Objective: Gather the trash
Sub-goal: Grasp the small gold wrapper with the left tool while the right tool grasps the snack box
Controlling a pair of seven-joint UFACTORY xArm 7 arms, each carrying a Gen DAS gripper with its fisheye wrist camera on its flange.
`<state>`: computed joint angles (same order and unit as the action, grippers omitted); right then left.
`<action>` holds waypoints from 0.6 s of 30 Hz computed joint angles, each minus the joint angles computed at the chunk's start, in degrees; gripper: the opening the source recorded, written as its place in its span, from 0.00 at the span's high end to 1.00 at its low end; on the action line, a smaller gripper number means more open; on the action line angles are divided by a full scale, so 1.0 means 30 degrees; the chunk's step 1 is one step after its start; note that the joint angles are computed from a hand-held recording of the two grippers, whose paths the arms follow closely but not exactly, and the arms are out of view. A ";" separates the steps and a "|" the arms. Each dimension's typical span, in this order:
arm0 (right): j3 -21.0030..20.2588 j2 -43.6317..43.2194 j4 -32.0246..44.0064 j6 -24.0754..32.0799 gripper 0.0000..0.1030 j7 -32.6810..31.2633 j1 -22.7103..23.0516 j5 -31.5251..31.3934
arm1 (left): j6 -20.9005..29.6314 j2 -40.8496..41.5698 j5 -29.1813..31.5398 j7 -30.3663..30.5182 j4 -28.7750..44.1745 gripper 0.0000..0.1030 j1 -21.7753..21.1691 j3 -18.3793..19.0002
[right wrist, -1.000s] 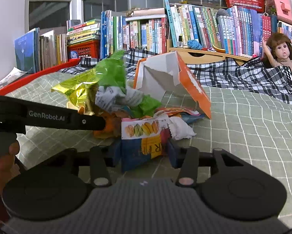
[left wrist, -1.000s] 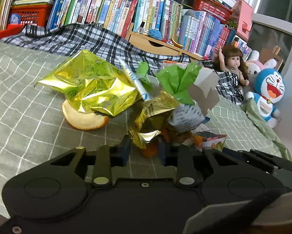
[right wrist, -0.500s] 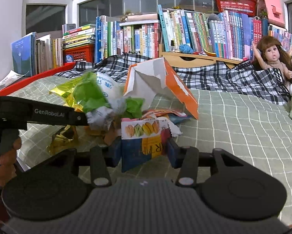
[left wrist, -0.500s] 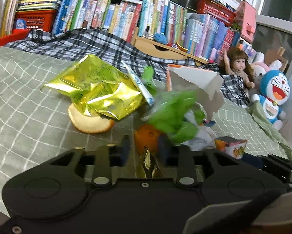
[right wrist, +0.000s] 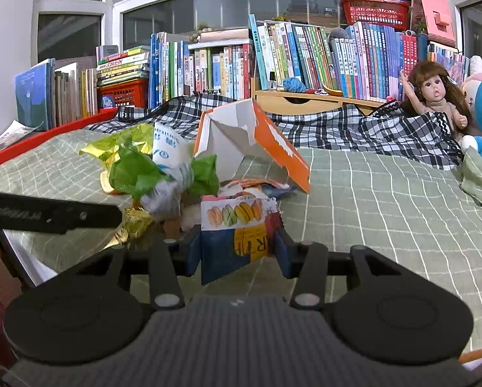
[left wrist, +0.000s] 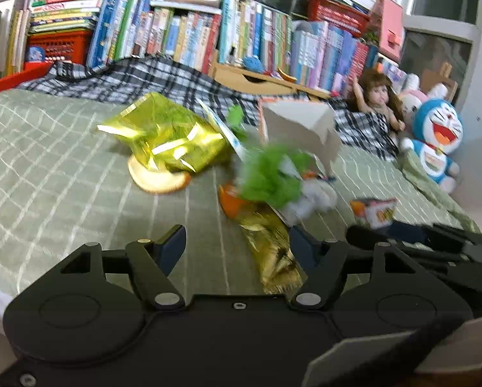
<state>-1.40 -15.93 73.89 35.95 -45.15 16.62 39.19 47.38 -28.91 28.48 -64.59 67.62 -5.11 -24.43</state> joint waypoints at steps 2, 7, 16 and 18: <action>0.0033 -0.0125 -0.0163 0.0056 0.50 0.0063 -0.0065 -0.0177 | 0.0078 0.0118 -0.0142 0.0306 -0.0057 0.33 -0.0267 -0.0068; 0.0003 -0.0453 -0.0609 0.0048 0.50 0.0136 -0.0101 -0.0531 | -0.0240 0.1069 0.0173 -0.0314 0.0342 0.33 -0.0339 -0.0325; -0.0338 -0.0965 -0.0961 0.0337 0.52 0.0190 -0.0090 -0.0702 | -0.0305 0.2251 0.0230 -0.0929 0.1220 0.77 -0.1162 0.0483; -0.0430 -0.1095 -0.0973 0.0527 0.52 0.0208 -0.0061 -0.0660 | -0.0026 0.2085 0.0299 -0.0819 0.1251 0.77 -0.1349 0.0519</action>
<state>-2.69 -19.21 70.97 37.53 -44.53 16.43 37.21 47.30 -22.65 29.38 -67.05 71.38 -9.16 -22.87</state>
